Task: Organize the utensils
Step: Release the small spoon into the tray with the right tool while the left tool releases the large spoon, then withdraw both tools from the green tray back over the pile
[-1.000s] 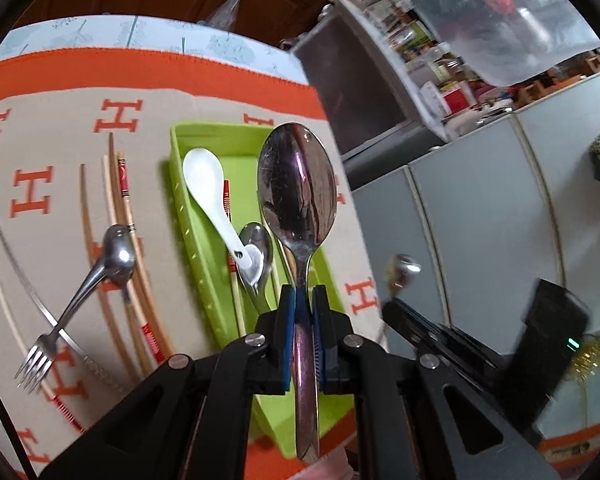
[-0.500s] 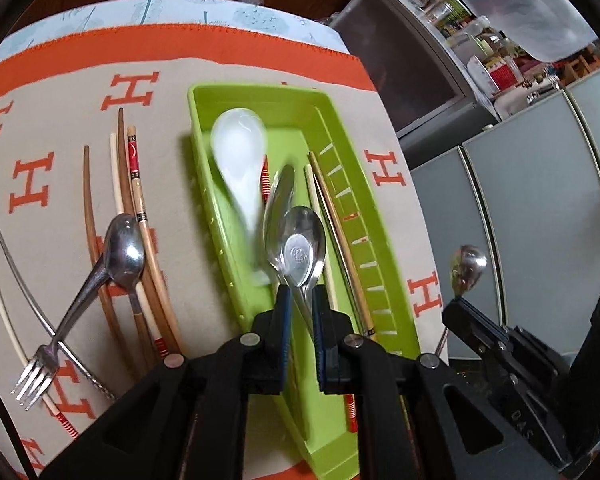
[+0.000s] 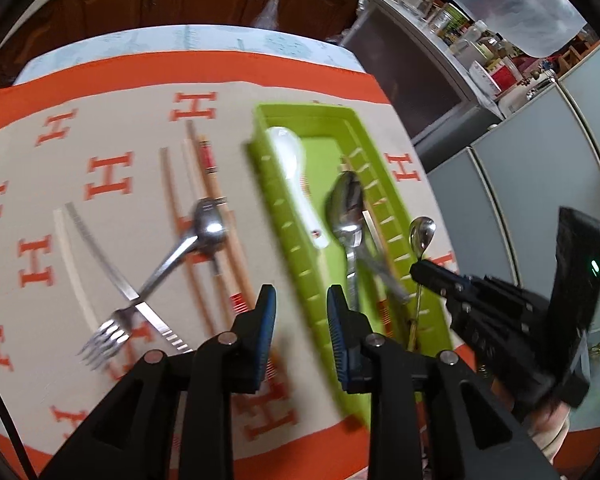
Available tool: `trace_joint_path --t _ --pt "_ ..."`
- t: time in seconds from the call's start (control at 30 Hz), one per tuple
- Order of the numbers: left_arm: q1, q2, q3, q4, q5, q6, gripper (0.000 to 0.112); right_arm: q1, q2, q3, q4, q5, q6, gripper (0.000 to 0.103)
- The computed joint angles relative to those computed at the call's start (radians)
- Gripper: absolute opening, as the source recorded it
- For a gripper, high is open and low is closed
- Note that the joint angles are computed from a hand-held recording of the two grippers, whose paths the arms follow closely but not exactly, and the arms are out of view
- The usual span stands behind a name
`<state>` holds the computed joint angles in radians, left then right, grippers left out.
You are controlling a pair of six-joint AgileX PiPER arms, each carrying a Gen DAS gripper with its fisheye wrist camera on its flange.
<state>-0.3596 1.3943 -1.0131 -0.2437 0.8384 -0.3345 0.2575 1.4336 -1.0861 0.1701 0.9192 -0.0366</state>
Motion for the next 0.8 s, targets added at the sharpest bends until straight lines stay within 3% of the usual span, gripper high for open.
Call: trace_joint_path --t 0.23,0.33,0.37,0.4,0.47,0.63,0.8 --pt "0.106 -0.141 0.121 0.027 0.035 0.015 0.024 0.044 0.09 -0.036 -0.04 -0.004 0.034 0.002" --pt "0.148 -0.198 0.164 0.034 0.045 0.028 0.032 0.032 0.116 -0.055 -0.018 0.009 0.042 0.004" --pt "0.157 -0.212 0.174 0.041 0.05 0.027 0.04 0.03 0.114 -0.056 -0.011 0.012 0.043 0.004" --pt "0.16 -0.224 0.183 0.048 0.052 0.021 0.05 0.029 0.109 -0.058 -0.006 0.015 0.047 0.006" --pt "0.171 -0.262 0.207 0.075 0.051 0.004 0.055 0.035 0.089 -0.055 -0.007 0.019 0.058 0.009" --pt "0.184 -0.343 0.251 0.145 0.082 -0.032 0.056 0.065 0.005 -0.04 0.008 0.052 0.076 0.009" --pt "0.215 -0.426 0.293 0.187 0.115 -0.047 0.066 0.129 -0.082 -0.017 0.022 0.076 0.126 0.011"
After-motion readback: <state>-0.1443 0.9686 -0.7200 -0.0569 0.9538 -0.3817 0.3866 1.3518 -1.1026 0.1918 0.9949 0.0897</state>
